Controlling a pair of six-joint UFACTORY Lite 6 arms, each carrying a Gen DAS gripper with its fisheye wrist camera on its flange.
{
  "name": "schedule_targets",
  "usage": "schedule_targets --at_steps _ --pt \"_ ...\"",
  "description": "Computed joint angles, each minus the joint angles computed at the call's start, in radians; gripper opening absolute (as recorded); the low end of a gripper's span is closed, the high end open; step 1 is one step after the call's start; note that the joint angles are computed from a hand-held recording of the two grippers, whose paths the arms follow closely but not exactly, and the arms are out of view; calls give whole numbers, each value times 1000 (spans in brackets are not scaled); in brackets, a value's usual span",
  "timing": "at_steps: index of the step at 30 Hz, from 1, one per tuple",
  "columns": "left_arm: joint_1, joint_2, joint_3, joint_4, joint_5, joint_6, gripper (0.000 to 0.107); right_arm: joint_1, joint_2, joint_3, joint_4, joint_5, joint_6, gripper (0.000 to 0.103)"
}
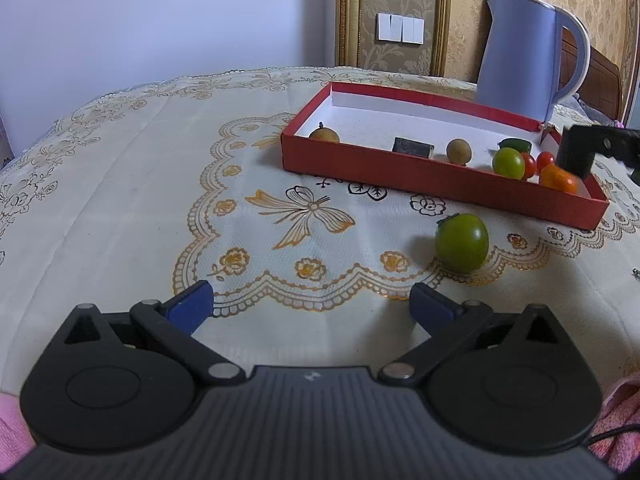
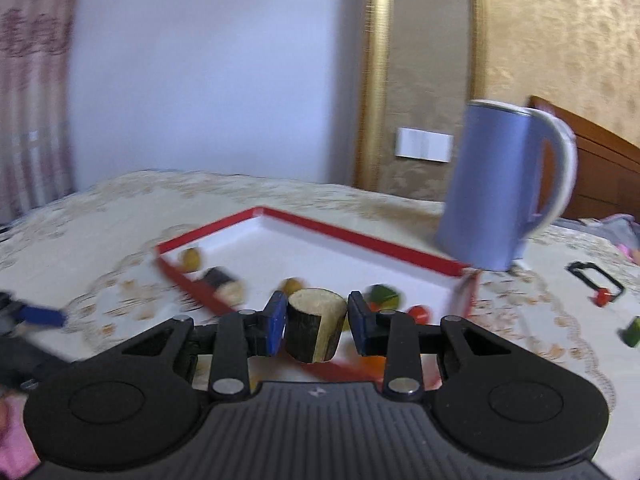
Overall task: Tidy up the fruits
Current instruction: 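Carry the eggplant slice into the red box and open the right gripper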
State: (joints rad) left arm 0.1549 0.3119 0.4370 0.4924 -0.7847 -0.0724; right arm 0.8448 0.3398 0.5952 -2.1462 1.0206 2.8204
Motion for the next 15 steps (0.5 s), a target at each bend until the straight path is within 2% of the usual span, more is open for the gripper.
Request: schedule_targets --at_steps 8,15 --pt "1 3 1 -1 -1 3 103 -266 100 128 -94 -107 9 33" --pt "0 4 1 -2 -2 4 103 -348 171 230 -149 -193 -6 33"
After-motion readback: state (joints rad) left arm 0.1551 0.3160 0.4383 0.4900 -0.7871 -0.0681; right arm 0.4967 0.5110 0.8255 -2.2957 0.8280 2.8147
